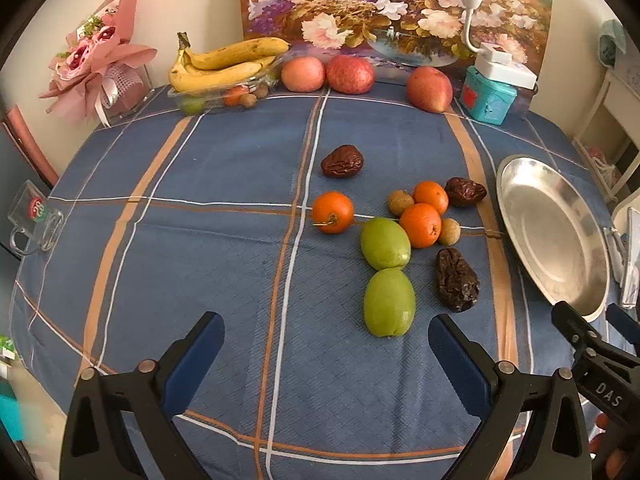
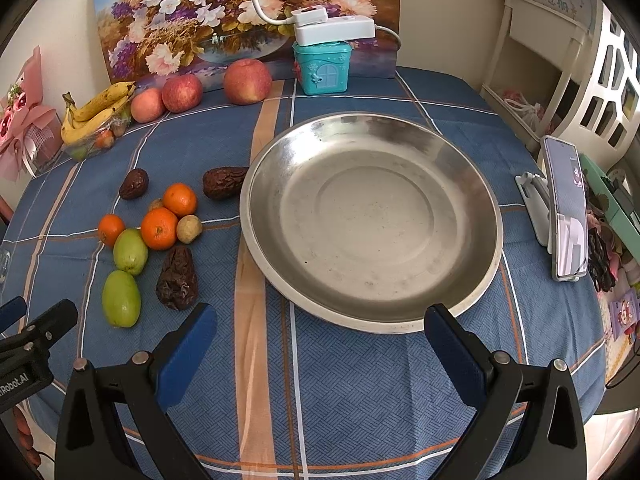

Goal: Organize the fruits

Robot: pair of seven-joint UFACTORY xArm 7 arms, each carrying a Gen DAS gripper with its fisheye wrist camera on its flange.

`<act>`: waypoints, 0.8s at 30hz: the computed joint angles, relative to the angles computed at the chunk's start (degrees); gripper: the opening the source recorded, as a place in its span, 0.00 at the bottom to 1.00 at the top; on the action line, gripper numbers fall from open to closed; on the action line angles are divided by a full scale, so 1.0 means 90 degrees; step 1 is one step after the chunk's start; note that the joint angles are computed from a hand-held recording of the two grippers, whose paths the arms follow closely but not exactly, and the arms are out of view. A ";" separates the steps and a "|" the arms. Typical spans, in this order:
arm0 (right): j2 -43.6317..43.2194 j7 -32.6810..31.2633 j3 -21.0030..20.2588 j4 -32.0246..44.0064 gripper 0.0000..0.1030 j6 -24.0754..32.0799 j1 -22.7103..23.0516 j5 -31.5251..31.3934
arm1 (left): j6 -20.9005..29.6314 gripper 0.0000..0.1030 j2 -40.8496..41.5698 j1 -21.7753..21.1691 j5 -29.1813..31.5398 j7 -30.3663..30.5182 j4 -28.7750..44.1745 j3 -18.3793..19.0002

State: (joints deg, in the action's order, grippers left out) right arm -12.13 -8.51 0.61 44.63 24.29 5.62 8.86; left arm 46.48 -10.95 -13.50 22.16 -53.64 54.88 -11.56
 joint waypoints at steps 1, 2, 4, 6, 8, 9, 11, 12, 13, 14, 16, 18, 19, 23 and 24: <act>-0.0002 0.0000 0.0000 -0.0002 1.00 0.0001 -0.0001 -0.0002 | 0.0047 1.00 0.0015 0.0003 0.0021 -0.0011 0.0020 -0.0008; -0.0005 0.0001 -0.0001 -0.0003 1.00 0.0003 -0.0002 -0.0003 | 0.0063 1.00 0.0025 -0.0001 0.0024 -0.0025 0.0027 -0.0010; -0.0009 0.0016 0.0004 -0.0007 1.00 -0.0005 -0.0005 -0.0012 | 0.0054 1.00 0.0024 -0.0009 -0.0003 -0.0022 0.0026 0.0004; -0.0006 0.0018 0.0004 -0.0006 1.00 -0.0008 -0.0002 -0.0012 | 0.0020 1.00 0.0010 -0.0010 -0.0008 -0.0017 0.0011 0.0011; -0.0003 0.0016 0.0005 0.0003 1.00 0.0005 0.0001 -0.0011 | -0.0008 1.00 -0.0007 -0.0005 0.0020 -0.0037 -0.0007 0.0004; -0.0003 0.0016 0.0005 0.0003 1.00 0.0005 0.0001 -0.0011 | -0.0021 1.00 -0.0013 -0.0004 0.0028 -0.0040 -0.0015 0.0002; -0.0004 0.0028 0.0009 0.0002 1.00 0.0004 -0.0002 -0.0018 | -0.0066 1.00 -0.0024 -0.0004 0.0013 -0.0039 -0.0028 0.0006; -0.0004 0.0028 0.0008 0.0002 1.00 0.0004 -0.0001 -0.0018 | -0.0092 1.00 -0.0033 -0.0004 -0.0008 -0.0027 -0.0038 0.0012; -0.0008 0.0020 0.0002 0.0001 1.00 0.0005 0.0001 -0.0010 | -0.0111 1.00 -0.0033 -0.0002 -0.0028 -0.0015 -0.0040 0.0016; -0.0009 0.0023 0.0004 0.0000 1.00 0.0003 0.0000 -0.0015 | -0.0117 1.00 -0.0034 -0.0001 -0.0047 -0.0001 -0.0040 0.0018; -0.0006 0.0014 0.0002 0.0004 1.00 0.0008 0.0003 -0.0011 | -0.0103 1.00 -0.0022 0.0004 -0.0069 0.0008 -0.0027 0.0016; -0.0006 0.0021 0.0005 0.0007 1.00 0.0011 0.0001 -0.0018 | -0.0094 1.00 -0.0011 0.0008 -0.0091 0.0017 -0.0014 0.0020; -0.0008 0.0021 0.0005 0.0006 1.00 0.0014 0.0001 -0.0020 | -0.0086 1.00 -0.0006 0.0009 -0.0101 0.0017 -0.0008 0.0021; -0.0008 0.0038 0.0012 0.0006 1.00 0.0012 -0.0001 -0.0032 | -0.0063 1.00 -0.0003 0.0008 -0.0151 0.0022 -0.0006 0.0031; -0.0011 0.0032 0.0009 0.0006 1.00 0.0017 -0.0001 -0.0032 | -0.0057 1.00 -0.0001 0.0009 -0.0163 0.0026 -0.0004 0.0033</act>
